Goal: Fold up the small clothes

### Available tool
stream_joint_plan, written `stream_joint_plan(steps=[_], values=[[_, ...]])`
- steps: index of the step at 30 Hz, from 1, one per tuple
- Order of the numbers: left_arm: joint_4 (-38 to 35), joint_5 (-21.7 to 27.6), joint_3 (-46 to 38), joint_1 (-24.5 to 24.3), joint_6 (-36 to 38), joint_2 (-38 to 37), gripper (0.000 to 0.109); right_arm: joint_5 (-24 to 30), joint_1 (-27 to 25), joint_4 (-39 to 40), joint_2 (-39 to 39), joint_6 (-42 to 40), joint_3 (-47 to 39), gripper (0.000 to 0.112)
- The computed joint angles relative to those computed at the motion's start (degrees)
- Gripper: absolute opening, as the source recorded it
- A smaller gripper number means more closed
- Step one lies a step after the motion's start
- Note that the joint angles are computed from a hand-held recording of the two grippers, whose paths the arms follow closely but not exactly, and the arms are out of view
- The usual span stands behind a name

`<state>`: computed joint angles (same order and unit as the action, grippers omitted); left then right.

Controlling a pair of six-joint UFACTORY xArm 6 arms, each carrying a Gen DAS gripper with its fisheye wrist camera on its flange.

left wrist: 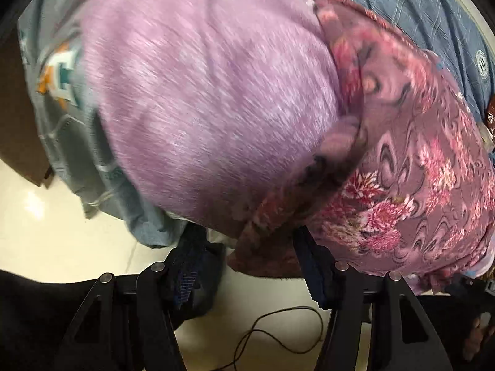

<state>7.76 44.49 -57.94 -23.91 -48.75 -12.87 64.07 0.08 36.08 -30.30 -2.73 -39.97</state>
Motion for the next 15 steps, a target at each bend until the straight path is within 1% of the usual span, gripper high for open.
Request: stream_joint_plan(steps=[1, 2, 3, 4, 5, 6, 8, 11, 13, 14, 15], values=[[-0.4, -0.4, -0.4, -0.3, 1.2, 0.9, 0.040, -1.1, 0.0, 0.4, 0.3, 0.3, 0.4, 0.070], [-1.5, -0.5, -1.3, -0.5, 3.7, 2.0, 0.030, -1.8, 0.0, 1.0, 0.6, 0.2, 0.6, 0.068], [-3.1, -0.9, -1.4, -0.6, 6.2, 2.3, 0.013, -1.9, -0.3, 2.1, 0.9, -0.7, 0.6, 0.056], [-5.0, -1.7, -1.2, -0.7, 8.3, 2.2, 0.007, -1.1, -0.8, 2.7, 1.3, -1.8, 0.3, 0.029], [-5.8, -2.5, -2.8, -1.3, 8.8, 4.1, 0.006, -0.7, -1.0, 2.5, 1.2, -2.4, 0.3, 0.016], [-7.9, -3.1, -2.3, -1.3, 10.3, 3.6, 0.004, -0.6, -1.1, 1.7, 0.4, -2.5, 0.5, 0.007], [-12.6, -4.0, -1.0, -1.1, 12.9, 2.0, 0.003, 1.5, -2.0, 1.4, -1.2, -2.9, 0.7, 0.005], [-19.9, -4.5, 0.8, -1.4, 18.0, -1.3, 0.003, 5.9, -4.7, 2.9, -4.9, -4.5, 0.7, 0.005], [-27.2, -4.5, 1.7, -1.3, 23.6, -4.1, 0.003, 11.2, -7.6, 4.2, -6.7, -6.0, -0.5, 0.004], [-29.8, -4.5, 2.0, -1.1, 26.3, -5.4, 0.003, 13.8, -9.4, 5.5, -7.4, -7.2, -1.1, 0.004], [-31.0, -4.4, 2.2, -1.2, 28.5, -7.0, 0.003, 15.3, -9.6, 7.4, -8.8, -7.2, -1.4, 0.004]])
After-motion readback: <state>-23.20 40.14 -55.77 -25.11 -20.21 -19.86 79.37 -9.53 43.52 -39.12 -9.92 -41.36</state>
